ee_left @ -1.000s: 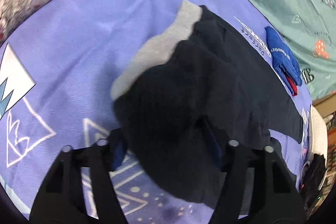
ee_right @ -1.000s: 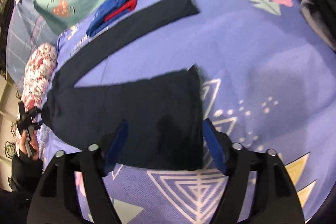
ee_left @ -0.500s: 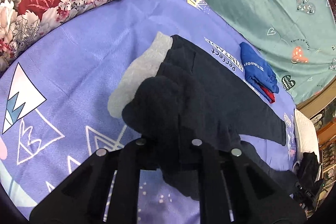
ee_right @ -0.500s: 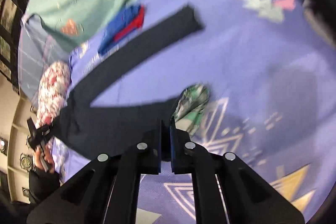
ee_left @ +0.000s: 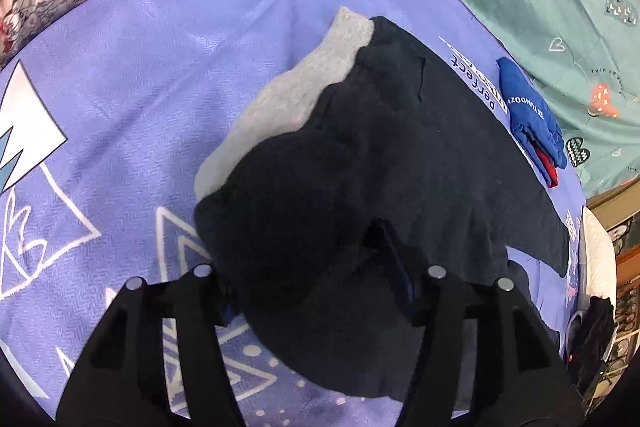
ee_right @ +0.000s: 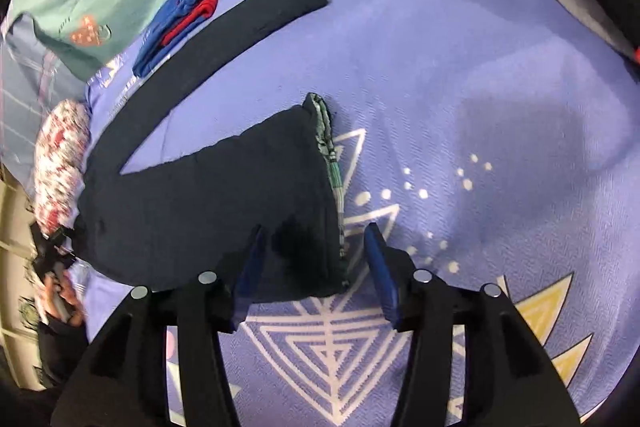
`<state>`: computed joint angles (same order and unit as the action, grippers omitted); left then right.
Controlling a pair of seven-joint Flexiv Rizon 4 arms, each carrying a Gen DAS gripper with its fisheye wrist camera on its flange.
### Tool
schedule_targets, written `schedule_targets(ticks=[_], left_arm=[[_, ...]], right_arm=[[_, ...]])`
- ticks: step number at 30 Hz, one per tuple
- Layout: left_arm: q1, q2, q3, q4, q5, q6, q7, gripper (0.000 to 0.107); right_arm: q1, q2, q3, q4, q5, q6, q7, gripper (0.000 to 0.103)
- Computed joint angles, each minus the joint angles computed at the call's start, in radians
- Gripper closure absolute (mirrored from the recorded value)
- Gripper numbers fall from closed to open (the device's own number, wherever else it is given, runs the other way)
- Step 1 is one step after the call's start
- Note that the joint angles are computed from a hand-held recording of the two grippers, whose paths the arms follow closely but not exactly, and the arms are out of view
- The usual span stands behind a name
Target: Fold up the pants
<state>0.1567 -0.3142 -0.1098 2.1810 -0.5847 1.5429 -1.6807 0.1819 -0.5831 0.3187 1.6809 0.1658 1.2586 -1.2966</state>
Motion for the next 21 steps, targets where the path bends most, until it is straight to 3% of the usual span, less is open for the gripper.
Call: schedule_targets(ticks=[1, 2, 3, 4, 6, 9, 14, 16, 18, 19, 20, 21], left_arm=[[-0.015, -0.003, 0.019, -0.008, 0.023, -0.006, -0.009, 0.088], [-0.003, 0.001, 0.006, -0.004, 0.036, -0.002, -0.015, 0.092], [0.02, 0.012, -0.04, 0.017, -0.016, 0.038, 0.025, 0.093], [0.038, 0.025, -0.076, 0.036, -0.046, 0.073, 0.055, 0.095], [0.038, 0.059, -0.077, 0.058, -0.019, 0.092, 0.045, 0.095], [0.095, 0.126, -0.167, 0.107, -0.096, 0.092, 0.106, 0.096], [-0.028, 0.159, -0.031, 0.117, -0.027, -0.016, 0.061, 0.096], [-0.076, 0.144, 0.048, 0.096, 0.062, -0.103, 0.005, 0.094], [-0.125, 0.127, 0.139, 0.062, 0.203, -0.205, -0.094, 0.082], [-0.13, 0.132, 0.151, 0.061, 0.224, -0.22, -0.106, 0.075], [-0.141, 0.148, 0.178, 0.056, 0.278, -0.247, -0.14, 0.058], [-0.152, 0.163, 0.208, 0.045, 0.35, -0.274, -0.191, 0.051]], right_arm=[[0.047, 0.003, -0.052, 0.011, -0.05, 0.01, 0.028, 0.052], [0.066, 0.005, -0.079, 0.023, -0.112, 0.025, 0.051, 0.07], [0.063, -0.004, -0.073, 0.015, -0.109, 0.027, 0.052, 0.097], [0.035, -0.004, -0.042, 0.007, -0.061, 0.03, 0.022, 0.097], [0.005, 0.017, -0.013, 0.031, -0.047, 0.094, -0.015, 0.098], [-0.06, 0.064, 0.046, 0.053, -0.015, 0.109, -0.082, 0.098], [-0.059, 0.144, 0.008, 0.083, -0.012, 0.095, -0.082, 0.098], [-0.04, 0.15, -0.035, 0.091, -0.027, 0.066, -0.051, 0.098], [-0.039, 0.13, -0.047, 0.081, -0.024, -0.006, -0.028, 0.097], [-0.019, 0.119, -0.077, 0.075, -0.032, -0.045, -0.008, 0.096], [0.025, 0.115, -0.139, 0.095, -0.098, -0.061, 0.074, 0.095], [0.067, 0.125, -0.196, 0.127, -0.154, -0.042, 0.14, 0.094]])
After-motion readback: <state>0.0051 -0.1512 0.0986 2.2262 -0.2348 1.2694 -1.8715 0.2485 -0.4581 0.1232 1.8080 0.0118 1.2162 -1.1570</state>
